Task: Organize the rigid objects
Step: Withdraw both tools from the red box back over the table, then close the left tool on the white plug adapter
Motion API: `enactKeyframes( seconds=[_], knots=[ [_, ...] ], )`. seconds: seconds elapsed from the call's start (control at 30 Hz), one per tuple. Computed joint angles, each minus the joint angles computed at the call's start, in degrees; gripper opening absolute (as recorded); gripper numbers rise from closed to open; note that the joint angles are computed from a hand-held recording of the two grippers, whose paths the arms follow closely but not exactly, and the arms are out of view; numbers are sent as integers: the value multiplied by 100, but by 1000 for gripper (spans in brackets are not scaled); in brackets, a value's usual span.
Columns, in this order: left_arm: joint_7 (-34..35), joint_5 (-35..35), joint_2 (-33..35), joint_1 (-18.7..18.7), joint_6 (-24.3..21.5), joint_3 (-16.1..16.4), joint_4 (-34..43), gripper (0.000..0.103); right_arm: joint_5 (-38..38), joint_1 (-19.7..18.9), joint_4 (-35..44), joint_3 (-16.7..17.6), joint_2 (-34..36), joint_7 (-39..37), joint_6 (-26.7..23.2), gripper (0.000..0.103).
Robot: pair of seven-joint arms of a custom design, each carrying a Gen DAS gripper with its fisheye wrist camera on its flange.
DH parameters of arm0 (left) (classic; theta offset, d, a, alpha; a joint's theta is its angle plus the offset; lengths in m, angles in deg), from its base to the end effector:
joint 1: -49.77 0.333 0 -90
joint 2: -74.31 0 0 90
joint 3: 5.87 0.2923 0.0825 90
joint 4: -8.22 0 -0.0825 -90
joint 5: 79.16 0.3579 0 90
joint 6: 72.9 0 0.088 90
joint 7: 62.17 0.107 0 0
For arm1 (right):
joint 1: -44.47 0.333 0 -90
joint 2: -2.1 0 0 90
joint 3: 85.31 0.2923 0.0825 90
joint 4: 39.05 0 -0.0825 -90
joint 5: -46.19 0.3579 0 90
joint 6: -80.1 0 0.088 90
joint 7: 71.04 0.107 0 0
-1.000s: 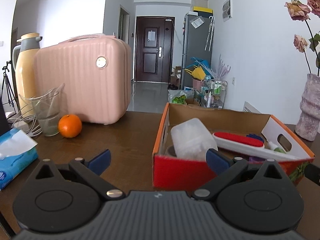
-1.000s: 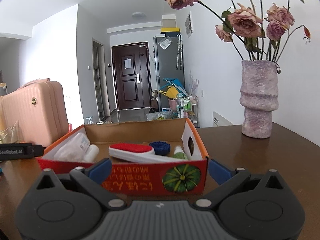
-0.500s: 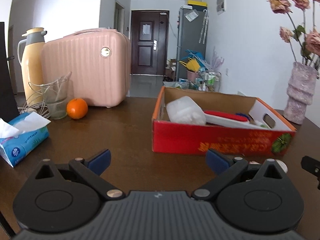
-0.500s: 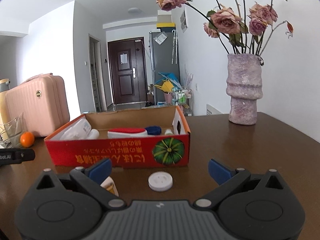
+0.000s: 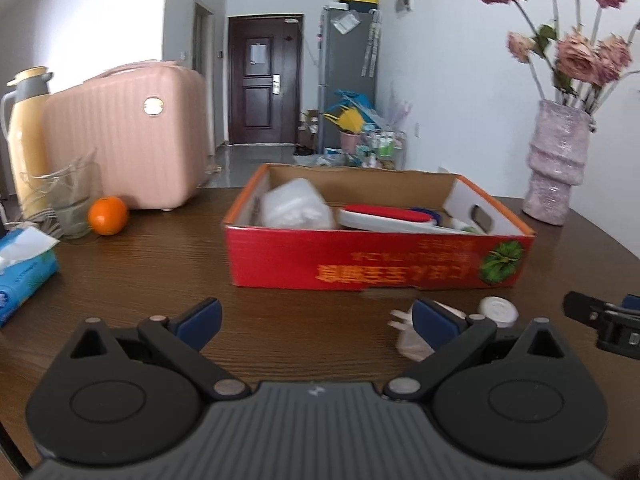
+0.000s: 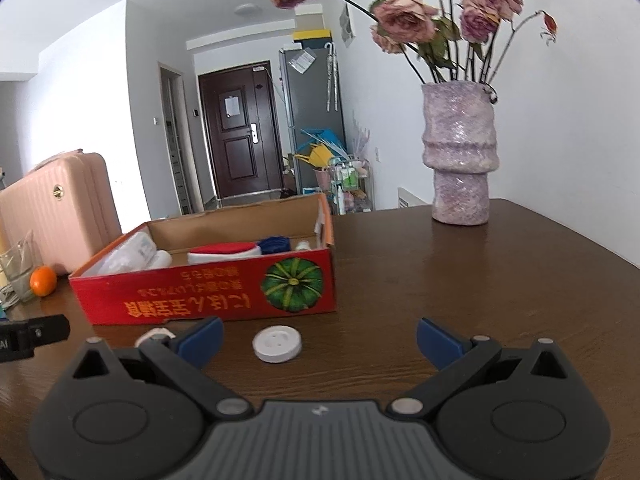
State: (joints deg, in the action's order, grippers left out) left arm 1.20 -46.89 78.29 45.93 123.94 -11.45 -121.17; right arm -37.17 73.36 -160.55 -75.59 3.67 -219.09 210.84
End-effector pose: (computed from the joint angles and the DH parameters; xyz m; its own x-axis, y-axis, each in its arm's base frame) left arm 0.5250 -0.1485 0.4517 -0.3317 -0.9433 0.0125 -0.4545 0.1482 -0.8783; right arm 0.4434 0.3234 0.4201 -0.3678 -0.9184 -0.1459 -0.3574 0.2845 -0.8896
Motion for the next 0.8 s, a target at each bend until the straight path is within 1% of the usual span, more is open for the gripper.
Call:
enactKeyframes(
  seconds=[0.13,0.17,0.23,0.3,0.33,0.4,0.43,0.5,0.53,0.6,0.67,0.7,0.73,0.77,0.8],
  knots=[
    [-125,219,75,-43,-113,-164,93,103,81,-96,-215,-50,-166,-3,127,103],
    [-222,350,112,-4,-183,-245,161,103,110,-129,-265,-59,-205,-6,174,103],
    [-530,779,231,277,-360,-608,347,103,205,-205,-359,-77,-276,-10,264,103],
    [-681,1048,359,629,-565,-1064,515,103,247,-279,-455,-86,-347,8,348,103],
    [-673,1064,412,583,-639,-1074,576,103,255,-310,-499,-84,-380,10,363,103],
    [-634,1071,513,250,-787,-836,709,103,264,-368,-576,-78,-436,4,392,103],
    [-547,1013,584,244,-904,-891,785,103,269,-394,-606,-74,-460,7,411,103],
    [-263,750,722,341,-1177,-1133,922,103,296,-439,-650,-66,-495,17,433,103],
    [-248,722,773,199,-1268,-1030,987,103,319,-456,-664,-59,-510,27,434,103],
    [-476,913,881,-336,-1394,-521,1175,103,371,-487,-686,-53,-534,65,465,103],
    [-657,1048,959,-613,-1476,-255,1315,103,406,-513,-690,-49,-528,73,509,103],
    [-605,1004,1019,-602,-1539,-301,1389,103,437,-518,-682,-43,-516,60,502,103],
    [-442,862,1069,-481,-1572,-460,1426,103,456,-522,-674,-39,-505,49,493,103],
    [-395,801,1090,-471,-1603,-493,1448,103,466,-524,-671,-36,-503,45,490,103],
    [-431,823,1121,-546,-1635,-424,1496,103,468,-526,-667,-35,-498,51,490,103]
  ],
)
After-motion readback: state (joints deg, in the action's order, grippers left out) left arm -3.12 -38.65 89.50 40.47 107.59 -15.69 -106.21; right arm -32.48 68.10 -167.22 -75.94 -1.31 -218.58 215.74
